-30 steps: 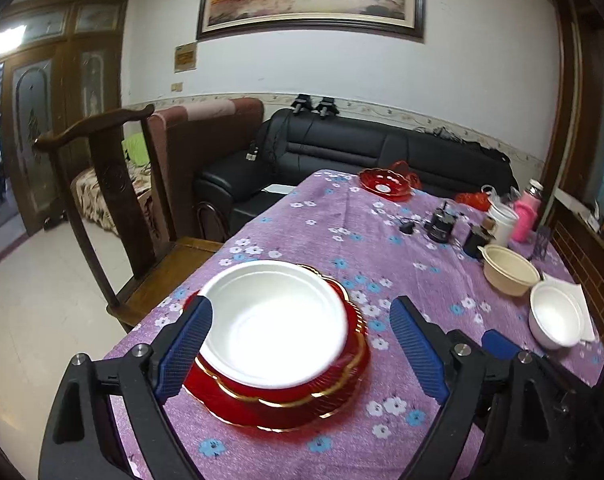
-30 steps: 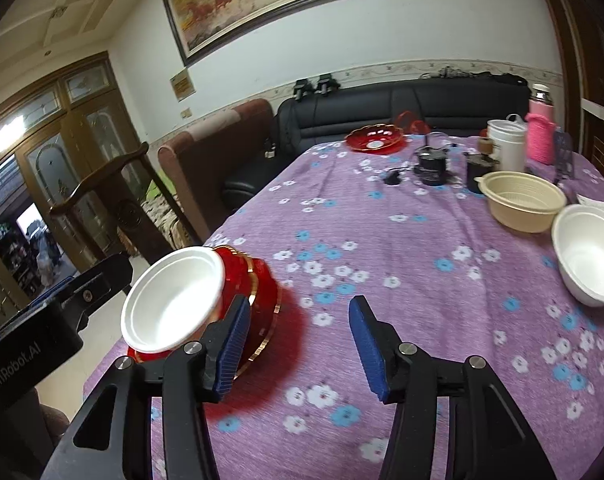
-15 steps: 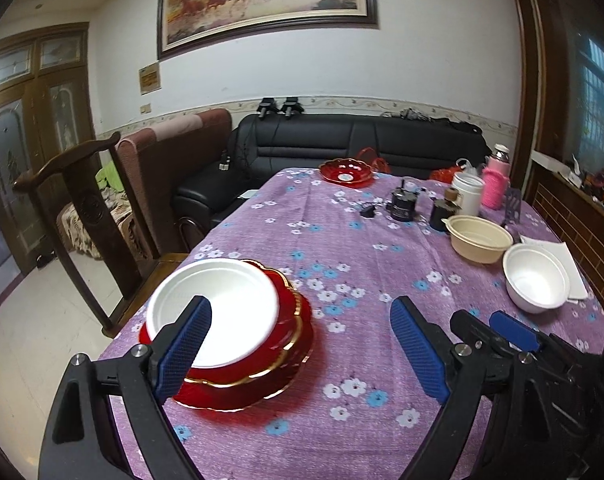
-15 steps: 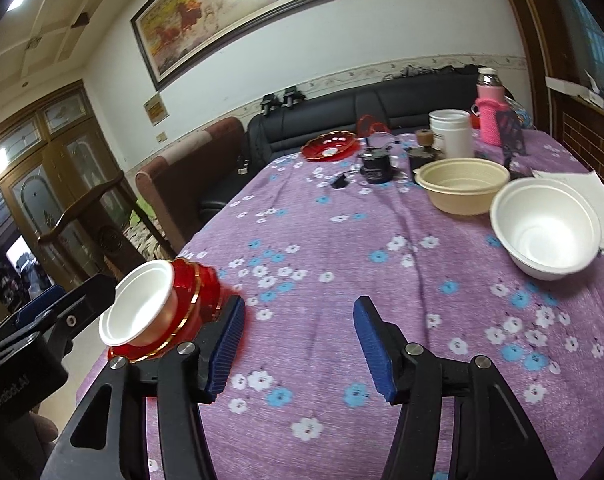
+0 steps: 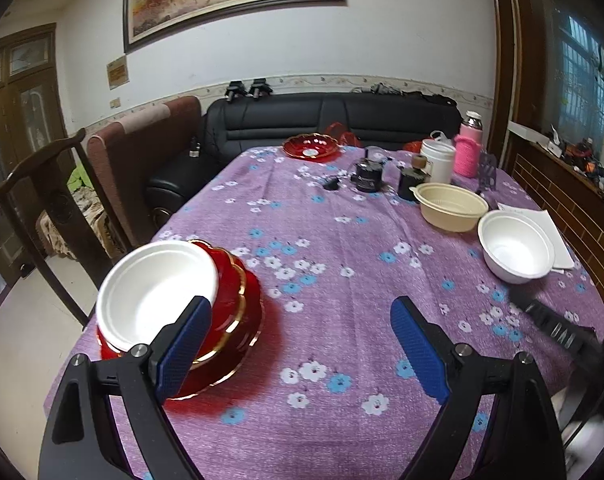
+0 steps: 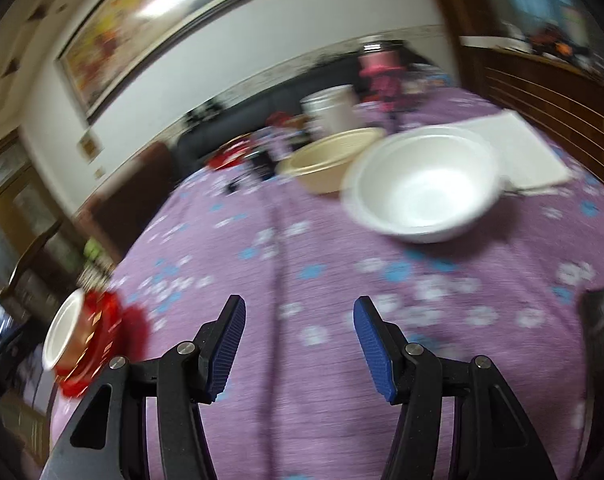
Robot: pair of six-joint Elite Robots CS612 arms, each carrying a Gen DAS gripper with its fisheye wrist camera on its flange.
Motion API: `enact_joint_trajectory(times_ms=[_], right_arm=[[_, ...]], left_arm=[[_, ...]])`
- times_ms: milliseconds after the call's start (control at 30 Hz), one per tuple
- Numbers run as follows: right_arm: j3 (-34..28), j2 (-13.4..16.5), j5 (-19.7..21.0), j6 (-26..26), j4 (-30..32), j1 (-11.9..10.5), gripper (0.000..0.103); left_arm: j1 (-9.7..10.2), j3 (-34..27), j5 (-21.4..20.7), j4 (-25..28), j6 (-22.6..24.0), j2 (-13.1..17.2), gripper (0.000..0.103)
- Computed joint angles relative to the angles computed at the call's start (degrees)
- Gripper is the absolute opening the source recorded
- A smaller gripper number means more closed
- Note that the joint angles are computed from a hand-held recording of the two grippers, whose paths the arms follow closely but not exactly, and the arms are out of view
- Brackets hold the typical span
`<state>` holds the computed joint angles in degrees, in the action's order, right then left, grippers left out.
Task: Organize plates and bowls
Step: 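Move the right tool to the white foam bowl by the notebook, then grasp that white bowl rim with the right tool and lift it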
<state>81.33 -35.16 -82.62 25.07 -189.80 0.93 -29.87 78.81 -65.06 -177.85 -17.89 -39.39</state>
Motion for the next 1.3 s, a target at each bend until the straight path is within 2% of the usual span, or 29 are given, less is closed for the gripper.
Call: enact_joint_trajectory(times_ms=[200,300,433,533,600,633,767,933,1067,1133,1167,1300], right_arm=[[-0.75,0.17,-10.92,8.32,1.09,-1.98,0.060],[-3.72,1.47,-12.04,11.11,4.89,-3.05,0.060],[-6.98,3.38,-10.08,13.75,7.36,-4.23,0.060],[-8.96,4.70,-6.39,13.84,7.36,-4.92,0.060],[-9.55,5.09,-4.55,12.59,7.66,-5.07,0.040],[-10.04,5.29,-3.97,12.05,8.44,-5.04,0.025],[-10.24,5.91,2.83,11.92,7.48,-5.64,0.015],[-10.46,6.59,14.78,11.31,5.41,-6.58,0.013],[-12.62,7.95,27.62,8.23,8.12,-6.87,0.013],[-13.47,8.27,31.48,5.51,10.28,-6.64,0.015],[-13.62,8.21,31.44,4.23,10.99,-6.33,0.016],[-12.60,7.00,26.53,-0.82,12.95,-4.93,0.016]], left_arm=[[0.25,-1.00,-2.89,2.11,-0.42,0.52,0.091],[0.22,-1.15,-3.05,2.60,-0.58,0.59,0.091],[0.24,-1.23,-3.28,3.05,-0.96,0.60,0.091],[0.20,-1.65,-3.26,3.90,-1.15,0.82,0.091],[0.16,-1.96,-3.16,4.41,-1.17,1.03,0.091],[0.17,-2.18,-3.41,4.84,-1.27,1.15,0.091],[0.33,-3.30,-5.12,6.99,-2.52,1.68,0.091],[0.36,-4.69,-6.47,8.90,-2.98,2.36,0.091],[0.45,-6.12,-7.42,10.37,-3.00,2.97,0.091],[0.54,-6.96,-8.00,10.67,-2.95,3.39,0.091],[0.58,-7.61,-8.30,10.93,-2.97,3.73,0.091],[0.78,-10.22,-9.36,12.40,-3.27,5.23,0.091]])
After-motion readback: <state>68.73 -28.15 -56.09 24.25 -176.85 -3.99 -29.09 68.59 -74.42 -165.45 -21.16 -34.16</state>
